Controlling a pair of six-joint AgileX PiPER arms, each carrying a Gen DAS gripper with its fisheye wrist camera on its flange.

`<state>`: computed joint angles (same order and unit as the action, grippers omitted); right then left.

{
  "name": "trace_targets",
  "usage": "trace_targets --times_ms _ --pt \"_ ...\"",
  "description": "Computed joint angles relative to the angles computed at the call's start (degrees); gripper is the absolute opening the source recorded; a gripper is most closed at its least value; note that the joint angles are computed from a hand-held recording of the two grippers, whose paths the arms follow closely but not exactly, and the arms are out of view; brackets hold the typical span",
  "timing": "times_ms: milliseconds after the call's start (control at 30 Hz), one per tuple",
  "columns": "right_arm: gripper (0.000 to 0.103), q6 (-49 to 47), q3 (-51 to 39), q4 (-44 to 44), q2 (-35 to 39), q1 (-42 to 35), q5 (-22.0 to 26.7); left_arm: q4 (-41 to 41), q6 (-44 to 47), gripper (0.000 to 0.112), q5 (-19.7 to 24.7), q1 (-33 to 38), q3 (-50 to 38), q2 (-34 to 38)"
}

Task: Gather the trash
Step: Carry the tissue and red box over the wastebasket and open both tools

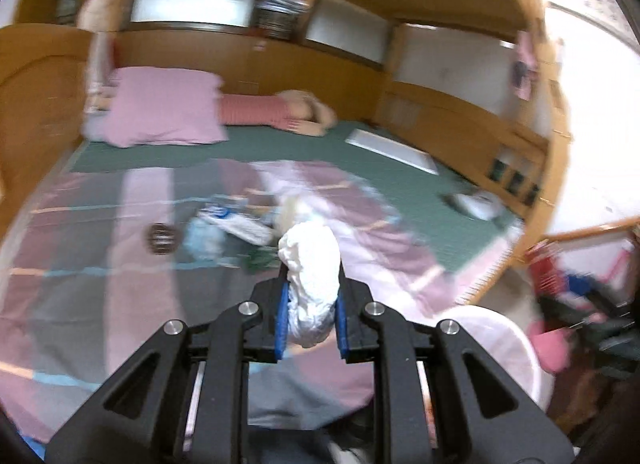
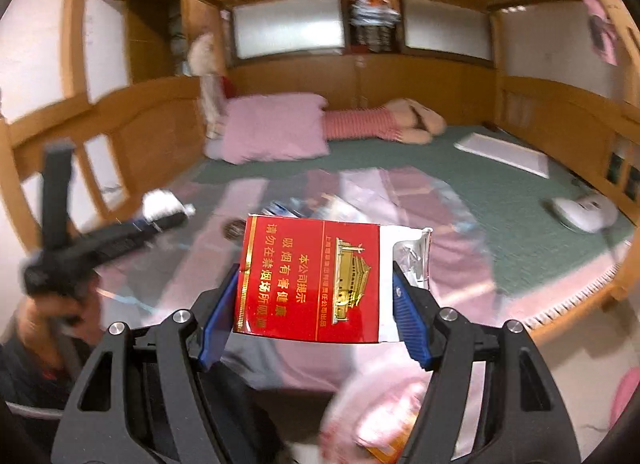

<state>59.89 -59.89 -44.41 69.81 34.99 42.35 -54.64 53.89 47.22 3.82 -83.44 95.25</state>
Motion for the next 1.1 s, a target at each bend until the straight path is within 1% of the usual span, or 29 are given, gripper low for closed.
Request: trace_targets --times_ms 67,133,300,333,367,400,433,500,533,600,700,767,833,867,900,933,967,1000,1033,1100 --pt "0.07 -0.3 4.2 2.8 -0.9 -2.3 0.2 0.2 0.4 0.019 1.0 -2.4 1.0 -0.4" --pt "0.07 0.2 8.5 5.1 -2.2 -5.0 0.3 1.5 0.3 0.019 1.1 -5.4 2.1 -0.5" --pt "0.07 1.6 16.8 7.1 -4.7 -9.3 0.8 5.6 -1.3 0.019 0.6 -12.5 3.6 0.2" --pt "0.072 1.6 18.2 8.2 -5.2 -10.0 0.5 6.1 -1.4 0.019 0.6 -14.0 3.6 0.5" --pt "0.082 0.0 20.4 10.5 -6.0 -12.0 -1.9 6.4 -1.3 0.019 0.6 -14.8 3.5 0.8" --pt "0.087 0.5 21.7 10.6 -7.0 -12.1 -2.1 7.0 -1.5 0.019 0.8 -16.0 3.3 1.2" --pt "0.093 3.2 22.9 8.6 -7.2 -11.4 -1.6 7.5 -1.7 0.019 1.0 -16.8 3.1 1.4" --pt "0.093 5.5 24.2 6.5 -7.8 -11.0 -1.5 8.9 -2.2 0.019 1.3 -18.8 2.3 2.3" --pt "0.093 6.6 24.7 5.4 -8.2 -10.8 -1.6 9.4 -2.3 0.019 2.2 -19.6 1.6 3.0" --pt "0.093 8.0 26.0 3.4 -10.4 -10.3 -1.9 9.5 -2.8 0.019 5.6 -20.8 -1.0 5.4" --pt "0.093 9.7 27.5 -0.7 -12.2 -7.5 -1.6 10.6 -4.2 0.019 11.7 -23.5 -7.4 11.5" --pt "0.094 10.3 28.3 -1.6 -13.0 -6.8 -1.0 12.5 -5.8 0.02 13.6 -25.5 -11.0 14.6" --pt "0.097 10.5 29.2 -1.3 -13.8 -7.6 -0.9 14.8 -8.9 0.022 16.3 -27.5 -15.8 18.9" --pt "0.097 10.2 29.5 -0.7 -13.8 -8.5 -1.3 15.4 -9.9 0.024 16.8 -28.1 -17.0 20.0" --pt "0.097 9.3 29.6 0.1 -13.7 -9.6 -1.8 15.6 -10.6 0.029 17.4 -28.5 -18.0 21.2" --pt "0.097 8.5 29.7 0.7 -13.7 -10.2 -2.1 15.4 -11.2 0.048 19.1 -28.8 -19.7 22.9" --pt "0.097 7.9 30.0 1.2 -13.4 -11.1 -2.6 15.2 -11.9 0.074 20.2 -29.0 -21.0 24.4" --pt "0.097 7.5 30.0 1.6 -13.2 -11.7 -3.0 15.3 -12.7 0.081 20.5 -29.3 -21.5 25.2" --pt "0.097 7.1 30.1 2.0 -13.2 -12.0 -3.2 15.6 -13.2 0.084 20.5 -29.4 -21.7 25.7" --pt "0.097 6.2 30.2 2.8 -12.7 -12.8 -4.0 16.6 -14.0 0.084 20.0 -29.7 -22.2 26.4"
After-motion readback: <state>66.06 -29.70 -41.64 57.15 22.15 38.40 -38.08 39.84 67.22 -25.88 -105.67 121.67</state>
